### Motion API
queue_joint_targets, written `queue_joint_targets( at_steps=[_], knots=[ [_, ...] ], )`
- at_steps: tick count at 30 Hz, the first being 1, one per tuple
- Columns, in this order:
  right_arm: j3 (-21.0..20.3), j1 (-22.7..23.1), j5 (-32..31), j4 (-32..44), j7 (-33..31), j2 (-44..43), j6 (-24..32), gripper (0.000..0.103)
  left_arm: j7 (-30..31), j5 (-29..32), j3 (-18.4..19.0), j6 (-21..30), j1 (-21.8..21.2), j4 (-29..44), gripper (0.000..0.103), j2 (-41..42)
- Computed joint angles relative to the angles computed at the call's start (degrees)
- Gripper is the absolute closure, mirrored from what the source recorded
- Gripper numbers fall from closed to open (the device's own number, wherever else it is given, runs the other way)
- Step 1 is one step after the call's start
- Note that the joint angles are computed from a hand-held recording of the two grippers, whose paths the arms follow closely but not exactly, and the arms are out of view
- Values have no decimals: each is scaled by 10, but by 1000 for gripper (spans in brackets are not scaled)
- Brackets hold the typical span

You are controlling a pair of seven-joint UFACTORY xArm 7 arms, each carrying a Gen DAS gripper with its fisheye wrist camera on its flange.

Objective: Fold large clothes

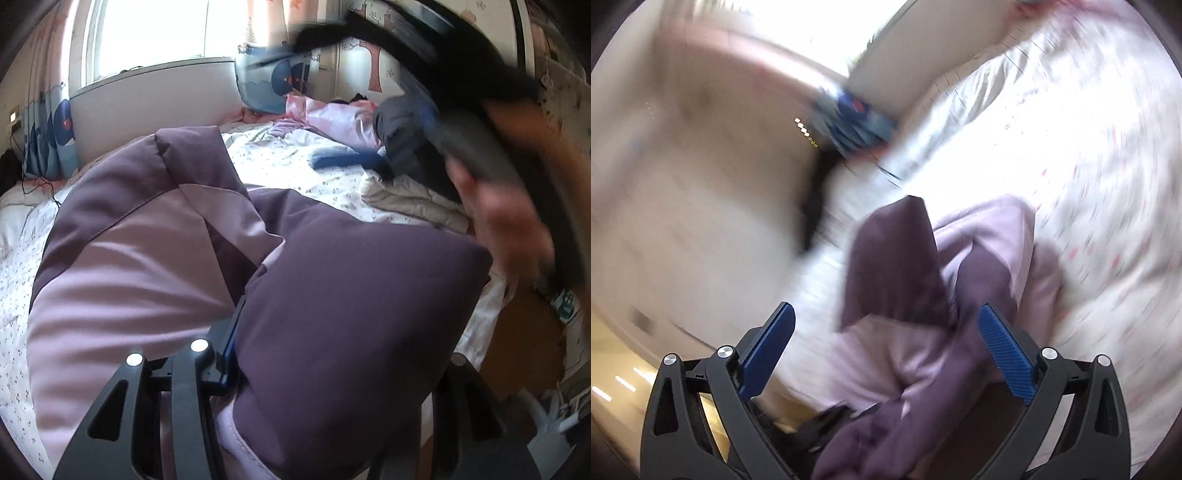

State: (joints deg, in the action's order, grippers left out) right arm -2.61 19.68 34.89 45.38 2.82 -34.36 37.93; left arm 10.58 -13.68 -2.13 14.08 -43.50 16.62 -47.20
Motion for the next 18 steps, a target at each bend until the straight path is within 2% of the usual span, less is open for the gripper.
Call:
queue_joint_targets(
  at_steps=[1, 2, 3, 4, 5, 6, 7, 9, 12, 13, 14, 16, 18],
  knots=[
    [14, -10, -60, 45, 27, 39, 34, 7, -1, 4, -6, 0, 4, 0, 54, 1],
    [45, -30, -120, 102, 51, 89, 85, 7, -2, 11, -15, 0, 10, -2, 53, 0],
    [80, -59, -169, 135, 80, 115, 119, 7, -3, 15, -19, 1, 13, -4, 52, -1],
    [140, -104, -229, 166, 103, 147, 162, 7, -4, 21, -24, 7, 17, -4, 51, -6],
    [181, -126, -289, 179, 138, 167, 185, 7, -2, 26, -24, 13, 20, -2, 49, -7],
    [198, -130, -326, 185, 163, 184, 195, 7, -1, 31, -26, 23, 23, -1, 48, -11],
    [191, -117, -341, 167, 176, 184, 193, 7, -1, 32, -27, 32, 21, 3, 47, -11],
    [128, -59, -336, 122, 192, 174, 168, 7, 17, 28, -9, 84, 8, 16, 47, -26],
    [90, -51, -287, 46, 180, 131, 121, 7, 70, -22, 48, 185, -9, 34, 47, -82],
    [85, -50, -276, 27, 178, 123, 102, 7, 68, -23, 87, 226, -20, 36, 47, -123],
    [83, -50, -267, 10, 179, 117, 82, 7, 85, -48, 101, 243, -10, 40, 47, -141],
    [72, -41, -234, -32, 173, 100, 36, 7, 91, -69, 126, 251, 20, 52, 46, -168],
    [47, -21, -175, -74, 144, 88, -12, 7, 102, -84, 132, 226, 35, 84, 45, -121]
  ],
)
